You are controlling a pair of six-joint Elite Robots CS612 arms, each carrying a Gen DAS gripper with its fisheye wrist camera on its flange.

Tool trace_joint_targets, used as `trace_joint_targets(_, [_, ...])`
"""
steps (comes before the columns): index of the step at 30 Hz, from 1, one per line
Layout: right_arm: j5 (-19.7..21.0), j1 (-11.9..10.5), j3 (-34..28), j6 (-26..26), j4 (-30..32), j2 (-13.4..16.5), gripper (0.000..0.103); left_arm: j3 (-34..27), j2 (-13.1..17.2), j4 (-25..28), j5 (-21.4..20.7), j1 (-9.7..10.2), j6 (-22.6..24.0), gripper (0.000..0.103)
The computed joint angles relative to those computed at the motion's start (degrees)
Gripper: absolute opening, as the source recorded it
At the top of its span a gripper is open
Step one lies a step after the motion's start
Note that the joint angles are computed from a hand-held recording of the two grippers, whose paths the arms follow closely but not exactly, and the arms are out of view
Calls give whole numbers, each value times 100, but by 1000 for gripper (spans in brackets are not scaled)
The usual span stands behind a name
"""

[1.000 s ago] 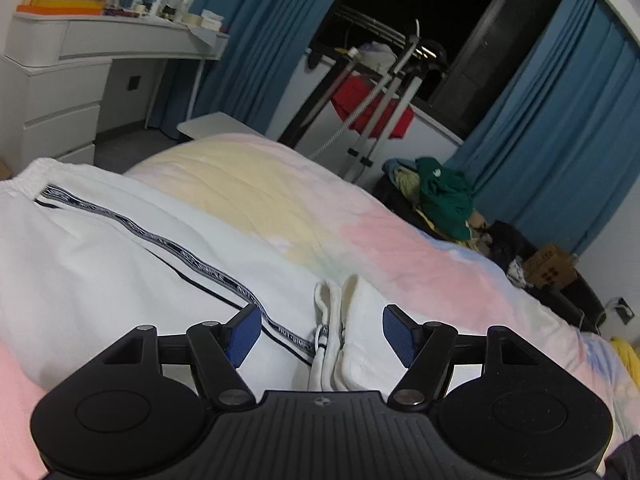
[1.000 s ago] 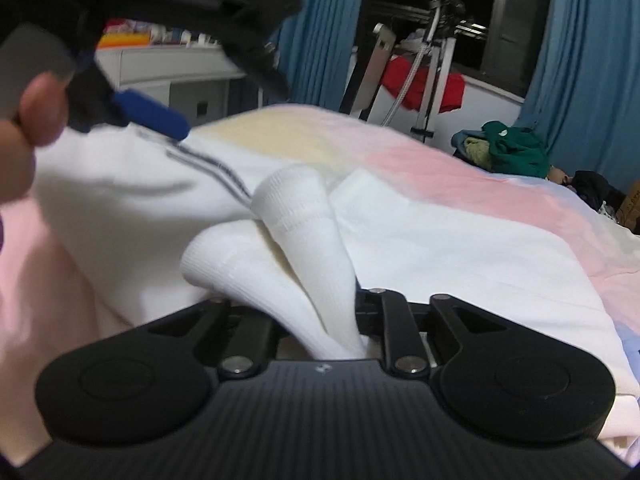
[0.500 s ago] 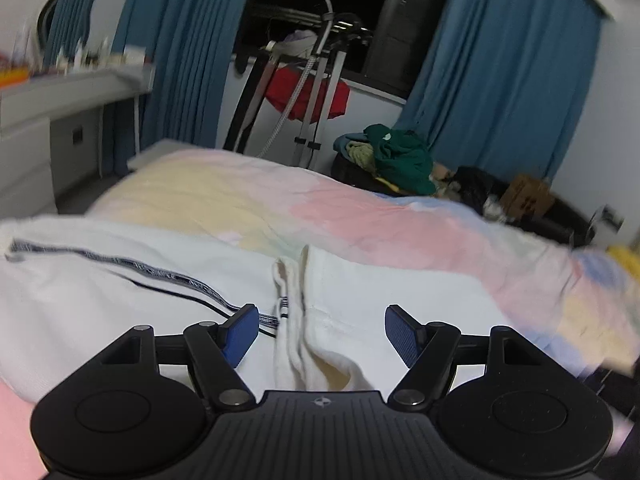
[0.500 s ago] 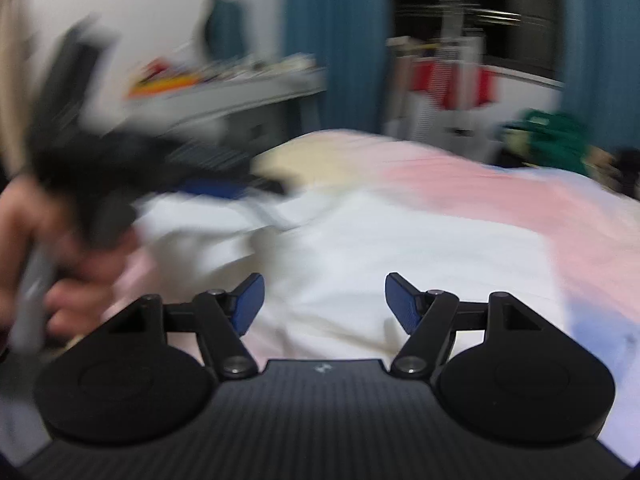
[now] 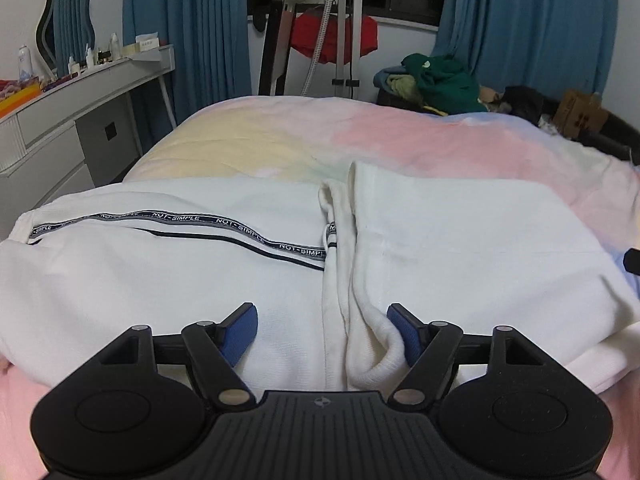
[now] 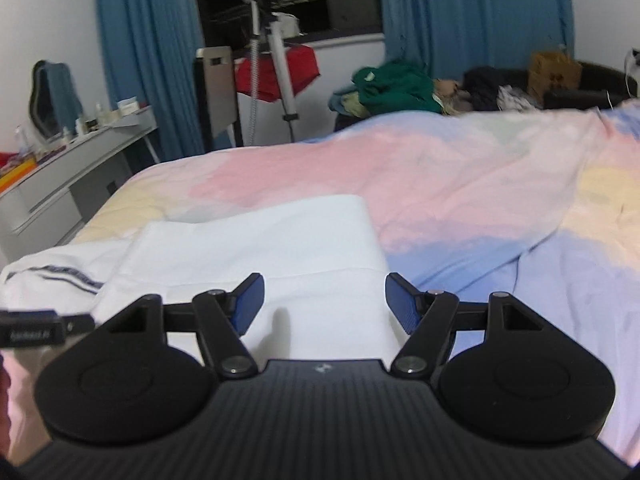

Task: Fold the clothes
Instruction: 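Move the open left gripper to the other ribbed cuff, then grasp the ribbed cuff with the left gripper and lift it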

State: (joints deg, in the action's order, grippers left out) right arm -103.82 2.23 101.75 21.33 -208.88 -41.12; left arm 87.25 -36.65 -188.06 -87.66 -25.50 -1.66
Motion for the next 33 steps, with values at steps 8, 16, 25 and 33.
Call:
trace_joint_targets(8, [192,-32,2,311,687,13,71,11,58,-154,126,-33,77,79])
trace_joint_targets(16, [155,-27,-25,399,682,53,71,143,-125,-82,-340,140,-800,80])
trace_joint_targets(25, [237,-71,127,551,749,-71,70,318,-543,414,-858,655,-2536,90])
trace_joint_targets(33, [538,-160,256,979,701,-174,71,78,-313,748,-1339,1206,-3965,99])
